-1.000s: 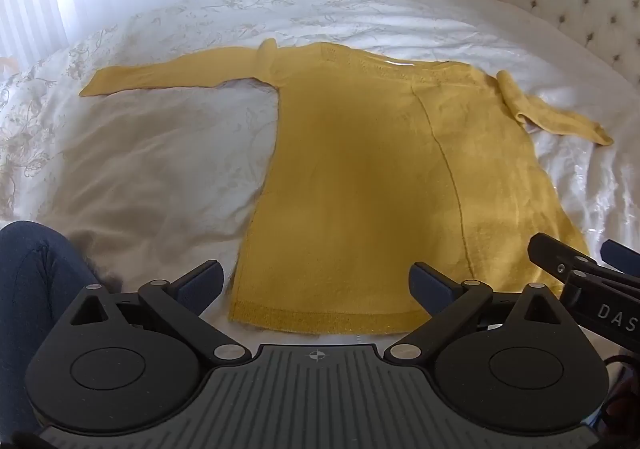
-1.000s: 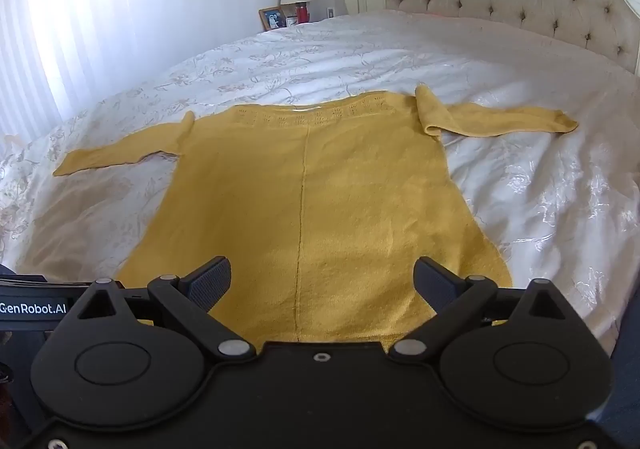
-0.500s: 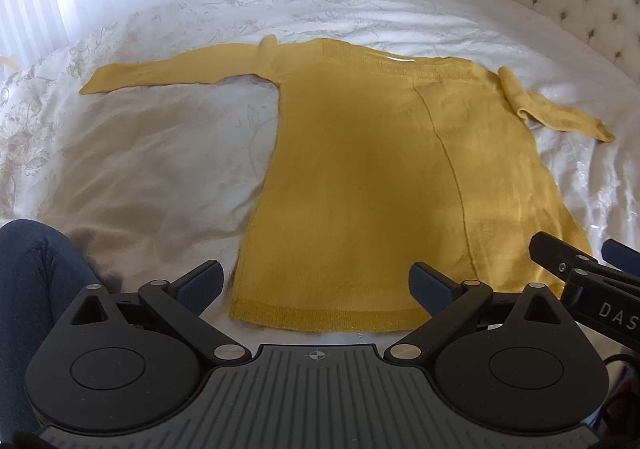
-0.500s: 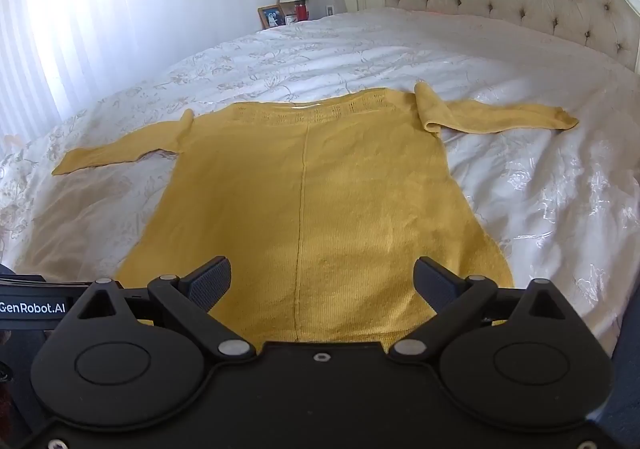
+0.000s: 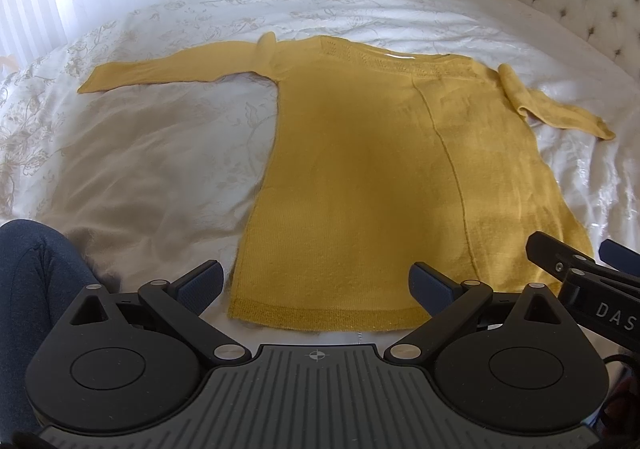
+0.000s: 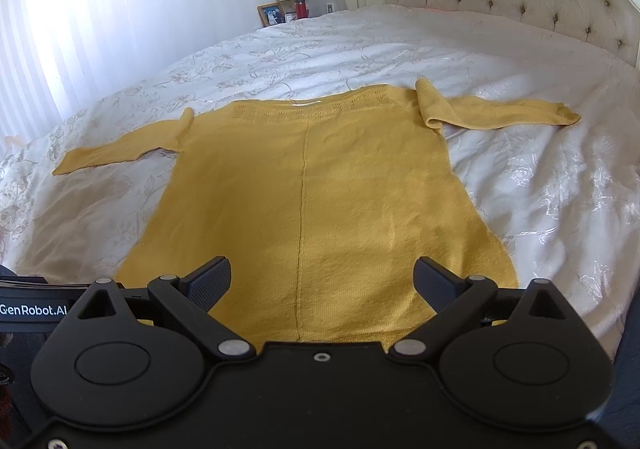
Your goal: Fold small clothes
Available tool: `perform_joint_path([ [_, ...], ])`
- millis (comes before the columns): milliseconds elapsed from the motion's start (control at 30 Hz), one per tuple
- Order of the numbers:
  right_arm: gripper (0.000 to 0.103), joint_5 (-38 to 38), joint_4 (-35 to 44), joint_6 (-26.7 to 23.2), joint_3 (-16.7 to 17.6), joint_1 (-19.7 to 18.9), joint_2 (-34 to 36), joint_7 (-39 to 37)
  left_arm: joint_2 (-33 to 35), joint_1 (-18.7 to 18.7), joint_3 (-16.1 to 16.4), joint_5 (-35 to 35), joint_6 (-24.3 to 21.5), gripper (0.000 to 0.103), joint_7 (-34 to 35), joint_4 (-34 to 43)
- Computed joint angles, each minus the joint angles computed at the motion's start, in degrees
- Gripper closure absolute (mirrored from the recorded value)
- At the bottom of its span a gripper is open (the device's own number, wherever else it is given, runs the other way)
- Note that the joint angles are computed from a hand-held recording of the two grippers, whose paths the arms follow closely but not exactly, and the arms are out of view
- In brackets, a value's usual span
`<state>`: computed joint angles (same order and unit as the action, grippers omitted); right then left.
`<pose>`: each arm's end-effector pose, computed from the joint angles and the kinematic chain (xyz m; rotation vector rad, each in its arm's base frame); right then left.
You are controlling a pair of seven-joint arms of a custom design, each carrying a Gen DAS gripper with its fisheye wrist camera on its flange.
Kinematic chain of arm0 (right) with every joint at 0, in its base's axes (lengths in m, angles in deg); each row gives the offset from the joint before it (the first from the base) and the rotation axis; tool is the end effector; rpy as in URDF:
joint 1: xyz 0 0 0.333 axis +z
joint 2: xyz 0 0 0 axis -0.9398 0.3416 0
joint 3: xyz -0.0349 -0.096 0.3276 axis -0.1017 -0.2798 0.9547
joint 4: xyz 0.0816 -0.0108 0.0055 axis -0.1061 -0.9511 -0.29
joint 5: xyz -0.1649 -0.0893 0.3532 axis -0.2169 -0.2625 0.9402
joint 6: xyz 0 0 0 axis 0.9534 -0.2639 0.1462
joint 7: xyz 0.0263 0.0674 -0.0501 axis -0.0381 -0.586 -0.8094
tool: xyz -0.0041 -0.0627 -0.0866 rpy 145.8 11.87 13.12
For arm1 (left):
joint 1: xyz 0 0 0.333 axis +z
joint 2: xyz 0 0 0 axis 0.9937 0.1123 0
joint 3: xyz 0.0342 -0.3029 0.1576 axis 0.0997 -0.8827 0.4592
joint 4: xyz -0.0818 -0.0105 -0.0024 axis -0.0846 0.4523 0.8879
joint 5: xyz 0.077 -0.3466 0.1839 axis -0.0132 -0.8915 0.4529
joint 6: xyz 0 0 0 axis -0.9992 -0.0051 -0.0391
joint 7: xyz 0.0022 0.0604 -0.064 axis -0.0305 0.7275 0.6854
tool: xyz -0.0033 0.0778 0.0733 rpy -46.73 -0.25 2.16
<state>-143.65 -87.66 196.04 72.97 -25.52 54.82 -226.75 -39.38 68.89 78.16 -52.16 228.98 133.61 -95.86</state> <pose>0.5820 0.5205 0.3784 -1.4484 1.8628 -0.7485 0.6367 -0.3022 0.4120 -1.7298 1.9916 -0.6860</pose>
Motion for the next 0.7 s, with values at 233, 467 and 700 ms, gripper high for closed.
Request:
perform_joint_path([
  [233,0.005,0.29,0.14,0.01,-0.01,0.01,0.16,-0.16,0.06,-0.12,0.01,-0.11,-0.16,0.002,-0.07,0.04],
  [467,0.005,0.35,0.24,0.23,-0.09,0.11,0.4,0.17,0.16,-0.06,0.0,-0.19,-0.07,0.002,-0.03,-0.05],
  [700,0.005,0.6,0.25,0.51,-0.13,0.11,0.49,0.44,0.17,0.14,-0.16,-0.65,-0.07,0.002,0.43,-0.1],
])
